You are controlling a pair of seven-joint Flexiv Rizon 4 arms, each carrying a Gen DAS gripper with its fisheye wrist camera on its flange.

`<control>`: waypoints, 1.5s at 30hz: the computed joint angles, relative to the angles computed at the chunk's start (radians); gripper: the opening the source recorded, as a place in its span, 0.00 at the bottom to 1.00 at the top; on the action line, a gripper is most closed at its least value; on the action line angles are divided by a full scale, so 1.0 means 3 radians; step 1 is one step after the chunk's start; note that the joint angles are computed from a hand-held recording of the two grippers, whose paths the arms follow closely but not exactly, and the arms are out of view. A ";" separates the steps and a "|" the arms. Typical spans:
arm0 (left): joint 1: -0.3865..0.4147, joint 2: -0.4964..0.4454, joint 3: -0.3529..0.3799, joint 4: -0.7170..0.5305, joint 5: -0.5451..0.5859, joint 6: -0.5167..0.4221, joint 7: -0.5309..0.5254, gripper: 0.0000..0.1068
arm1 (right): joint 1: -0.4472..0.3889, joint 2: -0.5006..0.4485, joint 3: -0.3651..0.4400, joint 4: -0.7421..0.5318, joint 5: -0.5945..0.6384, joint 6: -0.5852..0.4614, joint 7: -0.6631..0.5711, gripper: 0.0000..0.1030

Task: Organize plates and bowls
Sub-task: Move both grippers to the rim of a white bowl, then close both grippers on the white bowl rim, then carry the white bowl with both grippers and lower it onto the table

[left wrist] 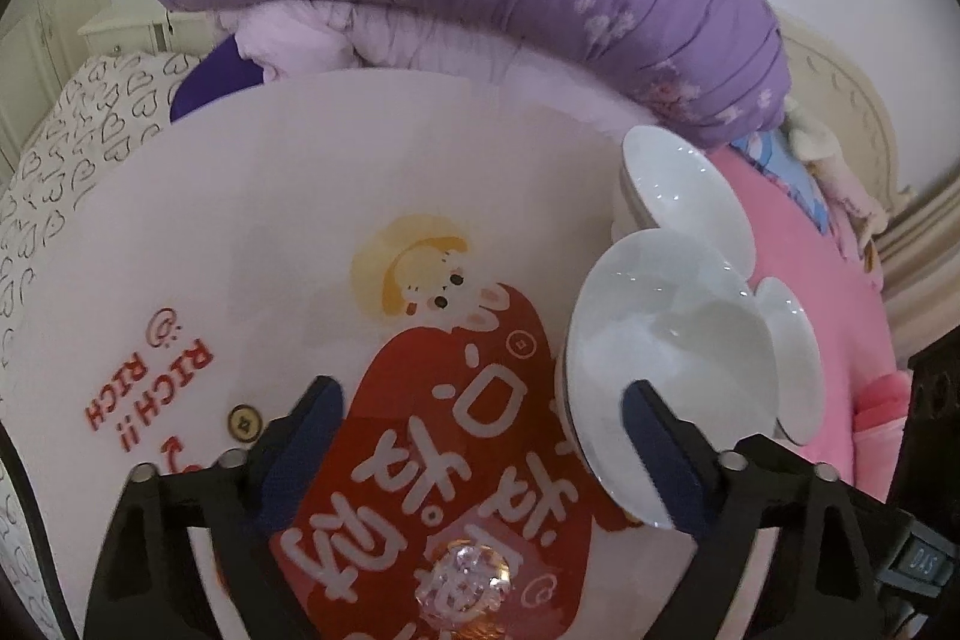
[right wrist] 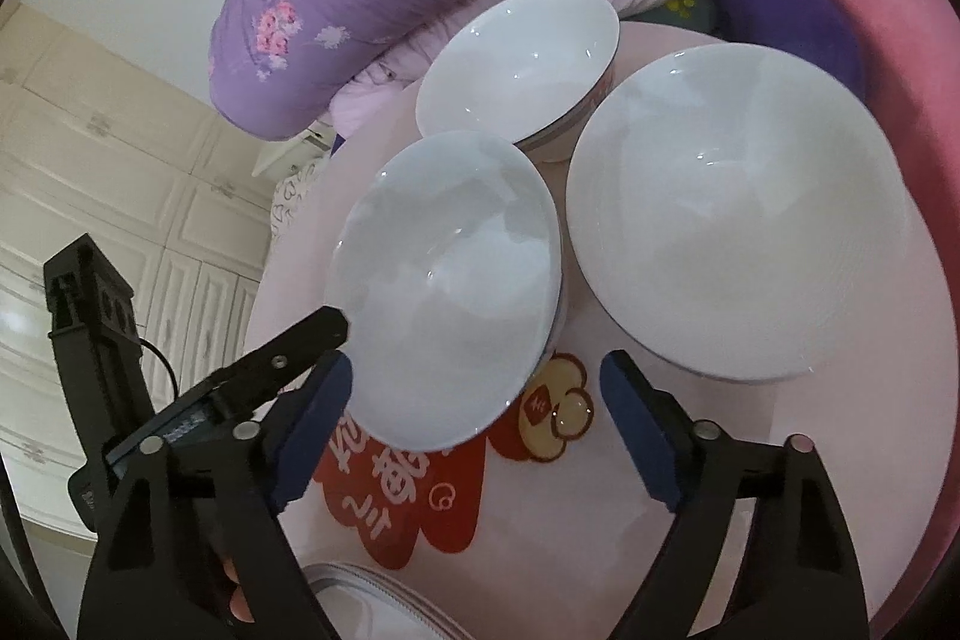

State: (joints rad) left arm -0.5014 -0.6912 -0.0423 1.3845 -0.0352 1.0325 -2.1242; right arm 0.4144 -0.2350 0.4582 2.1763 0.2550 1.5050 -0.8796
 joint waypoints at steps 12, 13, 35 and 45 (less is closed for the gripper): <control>0.0195 -0.0366 -0.0286 -0.0297 -0.0450 0.0056 0.0454 0.09 | 0.0155 -0.0164 -0.0249 0.0056 -0.0256 0.0214 0.0314 0.30; 0.0177 -0.0386 -0.0272 -0.0332 -0.0454 0.0039 0.0468 0.05 | 0.0117 -0.0179 -0.0214 0.0054 -0.0275 0.0233 0.0328 0.28; -0.0173 0.0767 0.0233 0.0942 0.0248 0.0447 -0.0508 0.05 | 0.0122 -0.0048 0.0241 -0.0348 -0.0033 -0.0312 -0.0262 0.26; -0.0080 0.1353 0.0159 0.1611 0.0632 0.0506 -0.1146 0.07 | 0.0427 -0.0199 0.0148 -0.0601 0.0021 -0.0539 -0.0502 0.26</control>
State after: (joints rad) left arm -0.5254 -0.2854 0.0053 1.8678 0.1545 1.1843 -2.4681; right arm 0.5424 -0.2946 0.5026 1.9961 0.2611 1.3433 -1.0301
